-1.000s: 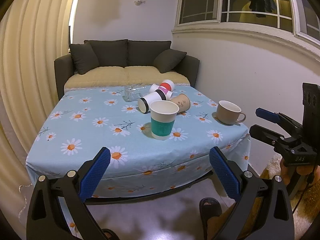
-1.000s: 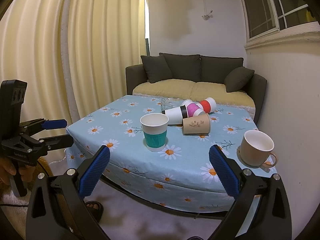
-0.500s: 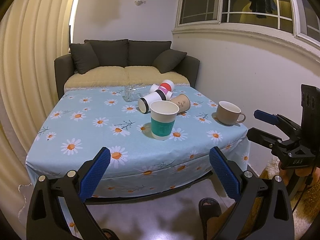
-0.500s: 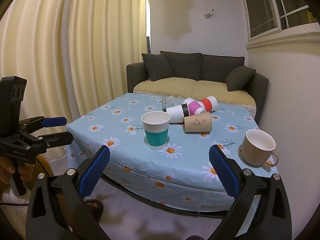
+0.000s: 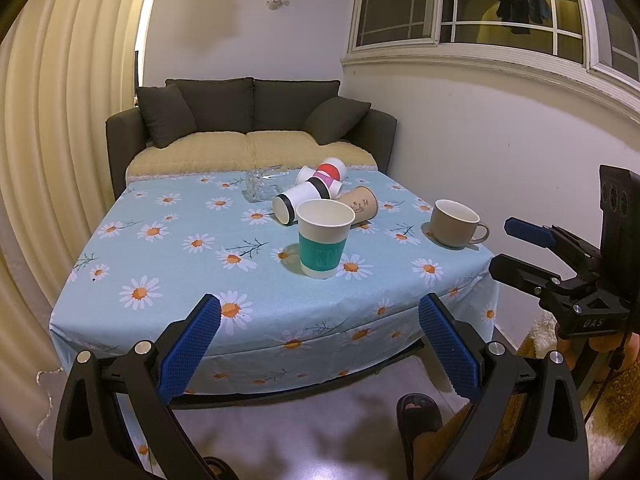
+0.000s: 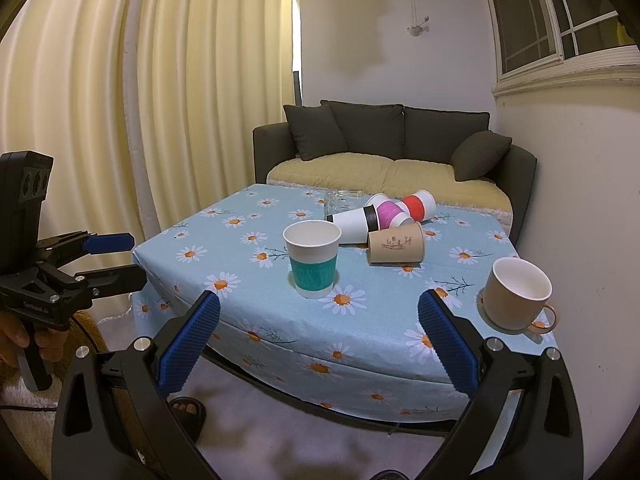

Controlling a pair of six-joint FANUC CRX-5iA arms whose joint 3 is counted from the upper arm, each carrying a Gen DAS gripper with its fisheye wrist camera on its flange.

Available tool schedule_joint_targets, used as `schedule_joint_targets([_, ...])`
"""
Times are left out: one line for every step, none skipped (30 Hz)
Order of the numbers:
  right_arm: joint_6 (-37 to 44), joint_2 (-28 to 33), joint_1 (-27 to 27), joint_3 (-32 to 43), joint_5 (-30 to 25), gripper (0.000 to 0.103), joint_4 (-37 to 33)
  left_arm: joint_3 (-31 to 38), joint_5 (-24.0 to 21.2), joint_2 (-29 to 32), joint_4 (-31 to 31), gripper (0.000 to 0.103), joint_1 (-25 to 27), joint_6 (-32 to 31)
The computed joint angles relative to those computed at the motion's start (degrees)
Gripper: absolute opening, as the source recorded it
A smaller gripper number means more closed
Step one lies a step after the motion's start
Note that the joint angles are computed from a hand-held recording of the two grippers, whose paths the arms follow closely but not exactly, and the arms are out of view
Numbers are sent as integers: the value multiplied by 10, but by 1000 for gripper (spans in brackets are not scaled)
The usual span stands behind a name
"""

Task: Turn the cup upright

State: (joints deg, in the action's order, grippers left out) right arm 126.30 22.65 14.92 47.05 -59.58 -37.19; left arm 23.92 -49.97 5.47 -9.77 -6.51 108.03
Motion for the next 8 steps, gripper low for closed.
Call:
schedule_joint_targets([0,0,0,0,0,98,1,-1,0,0,1,96,1,-1])
schedule_joint_targets([0,1,0,0,0,98,1,0,-1,0,4,96,1,-3])
schedule_joint_targets([1,1,0,0,-1,98,1,1,-4,2,11,96,2,-8])
schedule_joint_targets([2,0,0,-1,-1,98,0,0,-3,3,13,96,3,-11])
schedule_joint_targets([2,1,0,0,-2,98,0,1,-3,3,12,96,2,-12])
schedule_joint_targets([1,1,0,1,-2,98,0,2,-3,3,10,97,0,-13])
schedule_joint_targets([2,0,0,0,-2,98,1,-1,-1,2,13,96,1,-15])
schedule_joint_targets([2,0,0,0,-1,98,0,-1,-1,2,12,96,0,-15])
